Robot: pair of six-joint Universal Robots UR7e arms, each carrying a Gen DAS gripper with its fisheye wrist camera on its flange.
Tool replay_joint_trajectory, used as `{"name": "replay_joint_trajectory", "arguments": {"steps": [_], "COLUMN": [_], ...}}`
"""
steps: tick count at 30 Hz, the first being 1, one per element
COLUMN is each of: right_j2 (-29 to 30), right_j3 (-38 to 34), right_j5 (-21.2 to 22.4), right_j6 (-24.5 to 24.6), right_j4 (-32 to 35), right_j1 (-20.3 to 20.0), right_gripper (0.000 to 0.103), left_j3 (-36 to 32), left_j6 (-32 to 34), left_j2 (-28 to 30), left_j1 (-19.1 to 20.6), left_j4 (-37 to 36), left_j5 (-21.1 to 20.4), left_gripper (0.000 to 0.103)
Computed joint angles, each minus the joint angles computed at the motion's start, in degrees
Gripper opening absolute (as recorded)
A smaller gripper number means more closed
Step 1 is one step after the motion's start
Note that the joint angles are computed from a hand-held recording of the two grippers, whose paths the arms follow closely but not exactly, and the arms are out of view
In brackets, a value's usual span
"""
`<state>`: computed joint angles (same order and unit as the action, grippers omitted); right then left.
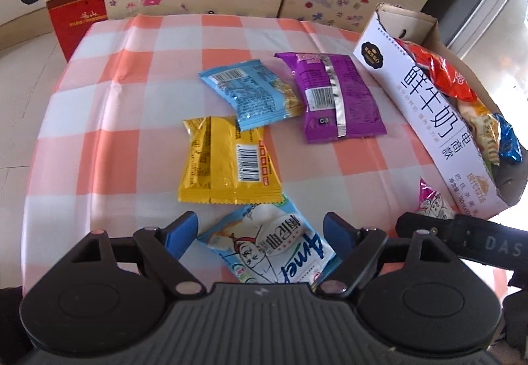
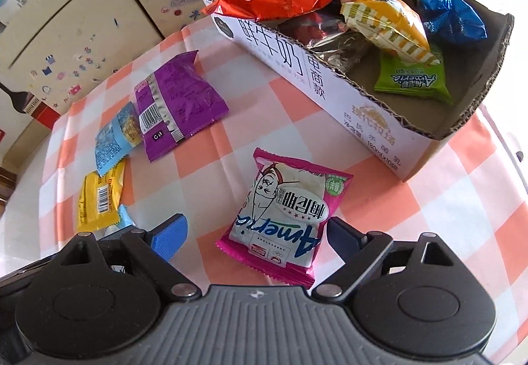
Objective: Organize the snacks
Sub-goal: 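Withdraw both grippers from the box toward the white-and-pink packs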
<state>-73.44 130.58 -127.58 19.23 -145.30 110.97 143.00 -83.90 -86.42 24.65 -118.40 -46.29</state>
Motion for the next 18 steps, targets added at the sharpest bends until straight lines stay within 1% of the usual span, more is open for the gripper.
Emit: {"name": "replay_joint_trajectory", "arguments": {"steps": [2,4,6,11,14,16,18], "right_j2": [0.43,1.12,1.46,1.80,2.12,2.21,2.48], "right_j3": [-0.04,-0.12,-0.08,0.18,0.32,0.37,0.36], "right_j5": [-0.45,-1.29,-1.34,-1.53,-2.01,-2.04,-1.68], "right_j6": [-0.50,-1.09,-1.74,-4.35,-6.46,-8.00,-9.47], "right_j4": [-0.35,-0.76,-1.22,-2.47,-3.38,-3.80,-4.24], "right_j1": [0.03,0.20,0.10,0.06,0.29,0.36,0.30], "right_gripper": [0.094,0.092,0.085,0.074,0.068,0.066,0.066], "left_j3": [-0.34,-0.09,-0.43,-0.98,-1.22,-1.43,-1.76], "left_j6": [-1.69,-1.67,-1.46,-0.51,1.07,1.53,1.62], "left_j2": [0.43,0.50,1.22,3.34,4.37,4.84,5.18], "left_j1": [-0.26,-0.01,0.05,-0.14,-0.67,-1.12,-1.42], "left_j4": [1.69,1.02,1.49,2.42,3.63,5.35,7.95], "left_j5": [-0.22,-0.44,-0.15,0.93,1.14,1.30,1.42], "left_gripper": [0.083,0.084,0.085,0.087,0.087,0.086,0.088]}}
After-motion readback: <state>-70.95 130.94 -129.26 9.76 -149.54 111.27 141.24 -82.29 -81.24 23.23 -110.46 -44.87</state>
